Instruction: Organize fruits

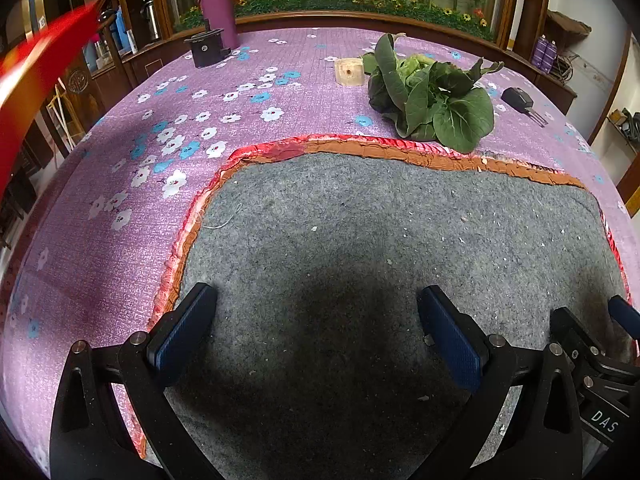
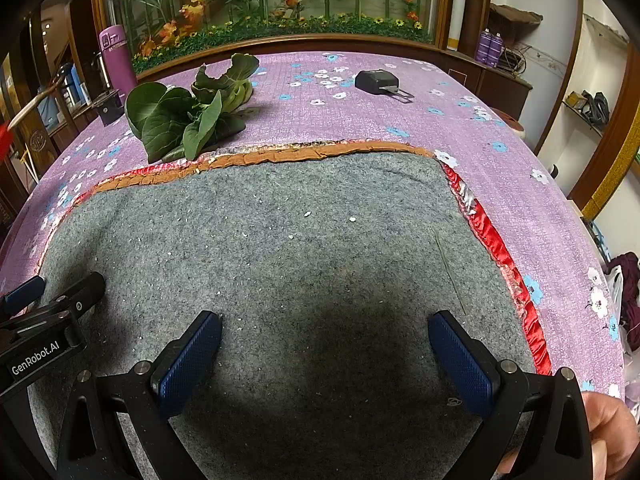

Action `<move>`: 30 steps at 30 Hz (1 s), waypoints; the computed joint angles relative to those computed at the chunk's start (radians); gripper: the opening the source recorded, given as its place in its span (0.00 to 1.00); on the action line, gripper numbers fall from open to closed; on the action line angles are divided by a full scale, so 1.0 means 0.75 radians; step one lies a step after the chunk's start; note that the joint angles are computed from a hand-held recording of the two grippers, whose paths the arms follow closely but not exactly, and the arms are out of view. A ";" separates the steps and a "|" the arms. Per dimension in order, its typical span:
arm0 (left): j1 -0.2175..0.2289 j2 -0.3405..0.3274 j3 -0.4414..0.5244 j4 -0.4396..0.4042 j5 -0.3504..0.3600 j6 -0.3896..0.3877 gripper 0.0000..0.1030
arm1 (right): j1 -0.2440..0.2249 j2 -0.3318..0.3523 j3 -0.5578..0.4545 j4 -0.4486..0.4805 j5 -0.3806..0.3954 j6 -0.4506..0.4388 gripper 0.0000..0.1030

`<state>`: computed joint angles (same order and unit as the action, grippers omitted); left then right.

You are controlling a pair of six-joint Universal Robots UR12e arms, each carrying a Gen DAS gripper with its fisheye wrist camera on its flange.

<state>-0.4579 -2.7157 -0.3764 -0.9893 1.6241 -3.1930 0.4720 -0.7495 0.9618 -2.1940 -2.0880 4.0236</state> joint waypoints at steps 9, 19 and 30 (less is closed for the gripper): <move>0.000 0.000 0.000 0.000 0.000 0.000 1.00 | 0.000 0.001 -0.002 0.003 0.000 0.000 1.00; 0.000 -0.001 0.002 -0.001 0.000 0.001 1.00 | -0.002 0.003 -0.006 0.004 0.001 -0.001 1.00; 0.007 -0.010 0.015 -0.008 -0.006 0.007 1.00 | 0.000 -0.003 0.002 0.004 0.001 0.002 1.00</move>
<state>-0.4529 -2.7229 -0.3648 -0.9951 1.6196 -3.1875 0.4719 -0.7519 0.9635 -2.1908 -2.0874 4.0253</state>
